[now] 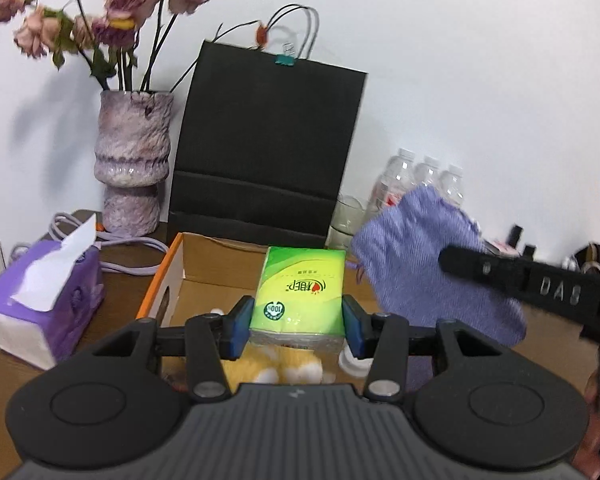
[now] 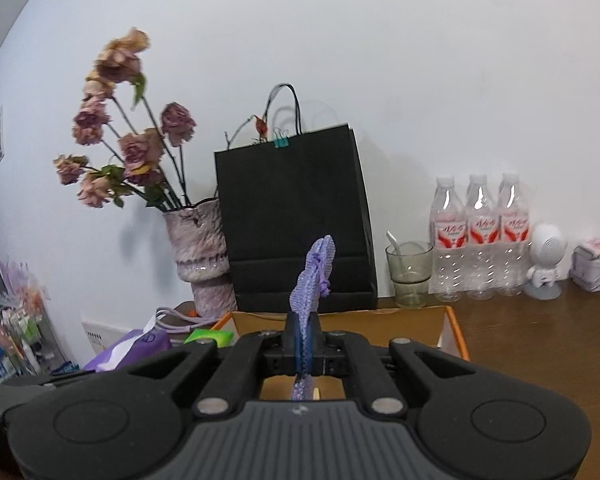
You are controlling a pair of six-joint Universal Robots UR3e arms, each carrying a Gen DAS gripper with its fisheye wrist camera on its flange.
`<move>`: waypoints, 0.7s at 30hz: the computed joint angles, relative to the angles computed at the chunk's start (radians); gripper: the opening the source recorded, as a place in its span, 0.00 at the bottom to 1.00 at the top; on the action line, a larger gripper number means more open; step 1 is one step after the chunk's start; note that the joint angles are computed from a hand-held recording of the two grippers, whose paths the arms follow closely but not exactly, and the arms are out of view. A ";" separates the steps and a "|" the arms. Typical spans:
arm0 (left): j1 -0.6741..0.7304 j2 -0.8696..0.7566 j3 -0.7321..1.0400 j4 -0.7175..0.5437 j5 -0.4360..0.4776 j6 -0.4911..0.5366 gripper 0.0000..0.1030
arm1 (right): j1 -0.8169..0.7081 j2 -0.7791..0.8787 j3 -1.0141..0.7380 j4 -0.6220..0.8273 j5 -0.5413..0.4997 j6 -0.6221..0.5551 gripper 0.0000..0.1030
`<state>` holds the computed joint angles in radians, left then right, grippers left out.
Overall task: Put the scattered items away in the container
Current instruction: 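Carry the tissue pack and pouch into the box and open both grippers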
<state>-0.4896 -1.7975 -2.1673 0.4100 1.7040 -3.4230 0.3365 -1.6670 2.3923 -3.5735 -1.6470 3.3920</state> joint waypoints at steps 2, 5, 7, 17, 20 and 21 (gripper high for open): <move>0.007 -0.057 0.053 -0.007 0.012 0.004 0.45 | -0.047 0.058 -0.004 -0.050 0.046 0.002 0.02; 0.031 -0.130 0.137 -0.049 0.002 0.000 0.45 | -0.120 0.145 -0.038 -0.068 0.135 0.002 0.02; 0.040 -0.166 0.178 -0.068 -0.001 0.003 0.45 | -0.153 0.193 -0.058 -0.075 0.184 0.005 0.02; -0.008 -0.244 0.293 -0.207 0.108 0.039 0.96 | -0.152 0.240 -0.117 0.045 0.131 -0.046 0.24; -0.064 -0.259 0.310 -0.190 0.248 0.062 1.00 | -0.139 0.187 -0.140 0.176 0.077 -0.051 0.97; -0.071 -0.255 0.311 -0.192 0.265 0.065 1.00 | -0.136 0.178 -0.144 0.192 0.064 -0.064 1.00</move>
<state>-0.5610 -2.0529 -1.8565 0.2176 1.9685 -3.3584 0.2010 -1.4891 2.2481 -3.3820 -1.5829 3.3278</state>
